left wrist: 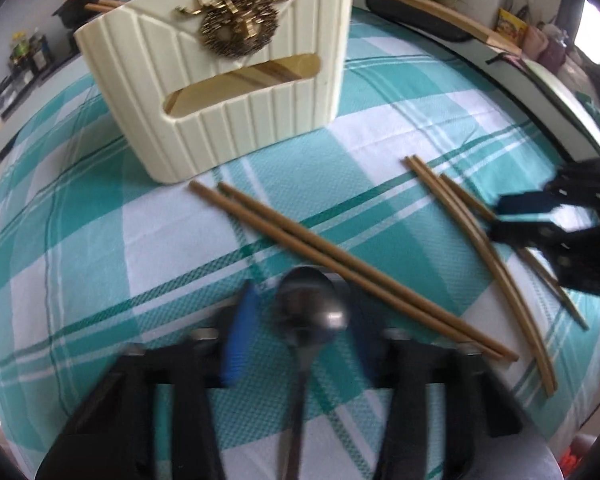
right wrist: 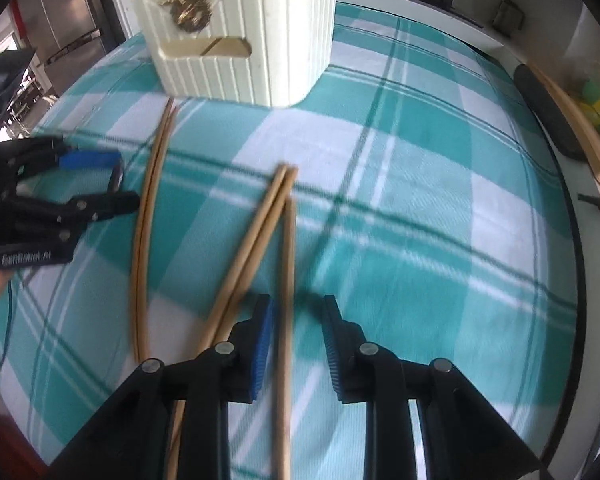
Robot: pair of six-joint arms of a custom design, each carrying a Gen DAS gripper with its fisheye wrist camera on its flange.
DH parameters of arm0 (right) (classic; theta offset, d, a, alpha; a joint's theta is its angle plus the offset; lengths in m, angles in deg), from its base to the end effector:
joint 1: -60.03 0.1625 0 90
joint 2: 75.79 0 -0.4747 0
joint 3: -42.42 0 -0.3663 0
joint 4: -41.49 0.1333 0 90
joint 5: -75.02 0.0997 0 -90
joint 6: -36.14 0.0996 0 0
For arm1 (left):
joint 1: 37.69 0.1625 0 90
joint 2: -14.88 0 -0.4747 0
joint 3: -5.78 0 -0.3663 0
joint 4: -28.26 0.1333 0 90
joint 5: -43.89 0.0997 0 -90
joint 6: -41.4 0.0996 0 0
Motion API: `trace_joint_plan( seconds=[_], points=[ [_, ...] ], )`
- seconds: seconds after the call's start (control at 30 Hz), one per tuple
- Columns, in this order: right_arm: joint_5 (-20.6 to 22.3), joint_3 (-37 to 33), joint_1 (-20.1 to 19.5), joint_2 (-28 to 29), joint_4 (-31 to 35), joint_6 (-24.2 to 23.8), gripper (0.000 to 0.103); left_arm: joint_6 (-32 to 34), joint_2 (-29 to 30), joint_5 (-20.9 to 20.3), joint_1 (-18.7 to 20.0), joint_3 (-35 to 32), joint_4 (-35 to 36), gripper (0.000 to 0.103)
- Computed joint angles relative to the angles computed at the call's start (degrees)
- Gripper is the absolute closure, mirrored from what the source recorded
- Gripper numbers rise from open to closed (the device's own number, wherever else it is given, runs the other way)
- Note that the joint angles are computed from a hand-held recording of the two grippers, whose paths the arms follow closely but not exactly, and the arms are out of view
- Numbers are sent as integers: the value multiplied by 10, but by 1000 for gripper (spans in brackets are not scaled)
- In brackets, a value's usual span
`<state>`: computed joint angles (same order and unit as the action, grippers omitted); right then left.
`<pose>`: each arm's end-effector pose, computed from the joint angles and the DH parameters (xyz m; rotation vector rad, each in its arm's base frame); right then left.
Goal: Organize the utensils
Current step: 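Grasp the spoon handle with left gripper while right gripper grasps a chopstick, then lift the spoon and chopstick and carry both over the cream holder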
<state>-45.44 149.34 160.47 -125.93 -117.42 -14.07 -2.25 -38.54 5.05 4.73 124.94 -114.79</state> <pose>0.1939 -0.5952 0.1575 1.2345 -2.2578 0.0188 -0.2394 -0.5044 0.1269 0.2011 2.2929 -0.6075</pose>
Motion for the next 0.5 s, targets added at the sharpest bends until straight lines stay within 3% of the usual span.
trace_joint_plan(
  seconds=[0.03, 0.07, 0.27, 0.5],
  points=[
    [-1, -3, 2, 4, -4, -1, 93, -1, 1, 2, -1, -1, 3, 67],
    [0, -7, 2, 7, -2, 3, 95, -1, 3, 5, -2, -1, 2, 67],
    [49, -9, -2, -21, 9, 40, 96, -46, -15, 26, -21, 17, 15, 68],
    [123, 19, 8, -109, 18, 51, 95, -107, -83, 53, -81, 58, 24, 68]
  ],
)
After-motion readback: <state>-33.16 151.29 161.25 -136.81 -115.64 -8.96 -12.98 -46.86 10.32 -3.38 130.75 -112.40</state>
